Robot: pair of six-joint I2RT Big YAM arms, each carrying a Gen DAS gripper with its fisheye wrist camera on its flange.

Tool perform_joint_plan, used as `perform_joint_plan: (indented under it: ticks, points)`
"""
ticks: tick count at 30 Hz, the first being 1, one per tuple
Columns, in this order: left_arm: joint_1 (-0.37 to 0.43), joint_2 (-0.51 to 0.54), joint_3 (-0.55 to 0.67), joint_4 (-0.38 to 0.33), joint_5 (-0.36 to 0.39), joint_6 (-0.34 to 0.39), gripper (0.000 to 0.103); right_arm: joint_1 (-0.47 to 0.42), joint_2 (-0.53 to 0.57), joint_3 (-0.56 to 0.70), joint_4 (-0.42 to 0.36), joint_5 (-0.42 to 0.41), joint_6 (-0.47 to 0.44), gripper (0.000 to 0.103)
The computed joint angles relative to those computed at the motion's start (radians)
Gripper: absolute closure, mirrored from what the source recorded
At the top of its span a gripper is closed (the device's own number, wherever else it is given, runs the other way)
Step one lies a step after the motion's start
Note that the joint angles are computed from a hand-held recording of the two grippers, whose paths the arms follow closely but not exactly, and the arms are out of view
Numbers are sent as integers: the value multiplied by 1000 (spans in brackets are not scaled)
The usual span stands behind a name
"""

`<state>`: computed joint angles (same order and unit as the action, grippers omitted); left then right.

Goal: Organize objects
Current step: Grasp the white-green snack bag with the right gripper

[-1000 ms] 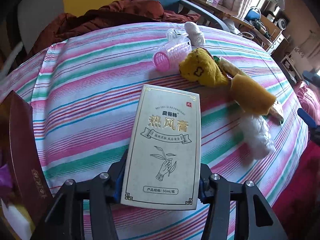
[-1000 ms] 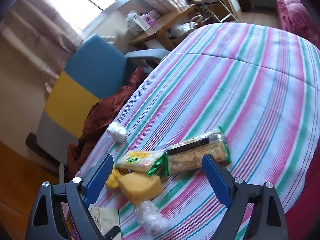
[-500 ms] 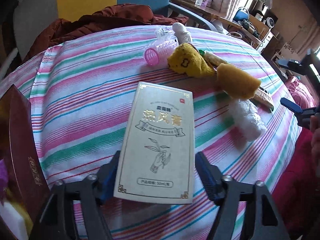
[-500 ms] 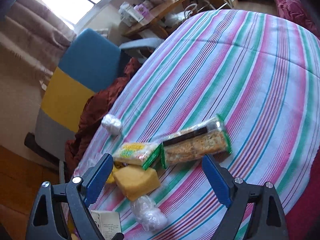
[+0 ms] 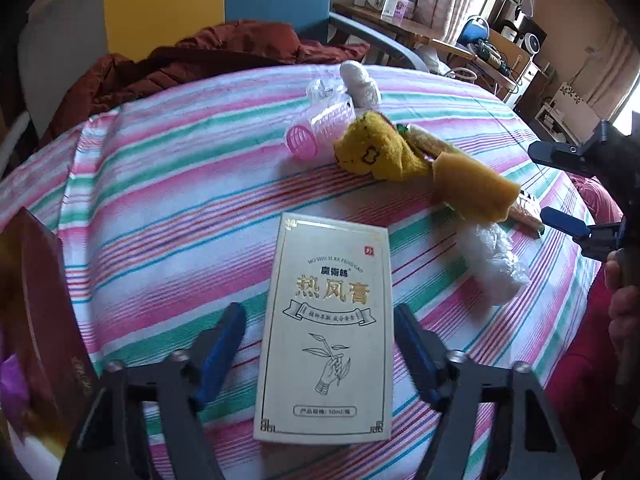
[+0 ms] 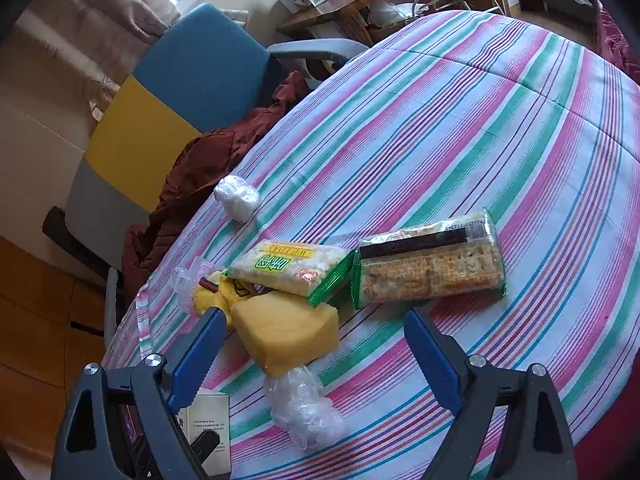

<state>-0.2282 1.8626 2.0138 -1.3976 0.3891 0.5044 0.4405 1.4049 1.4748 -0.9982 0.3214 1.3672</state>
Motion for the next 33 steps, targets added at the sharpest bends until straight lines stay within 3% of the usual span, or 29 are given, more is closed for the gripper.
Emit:
perform_joint_plan:
  ticks: [4,10,16,20,26,30,32,33]
  points:
    - [-2,0,-25,22,0,-8,48,0,33,39,-28,-14,-42,11]
    - [-5,-17,-55,49,-10,4,49,6,56,78,-78,-10,-67,11]
    - [-3,-14,-51,44,-1,0,49,-32,146,231,-168,-16,-275,11]
    - [0,-8,-43,38,10,-7,49,-91,236,340,-228,-79,-461,12]
    - [5,2,-30,25,30,-10,48,-135,364,430,-313,-216,-618,26]
    - [5,1,-36,33,31,-11,48,-141,405,441,-326,-244,-675,31]
    - [6,0,-39,38,36,-17,48,-134,407,444,-335,-219,-696,42]
    - [6,-2,-42,41,37,-18,48,-130,407,446,-342,-203,-700,57]
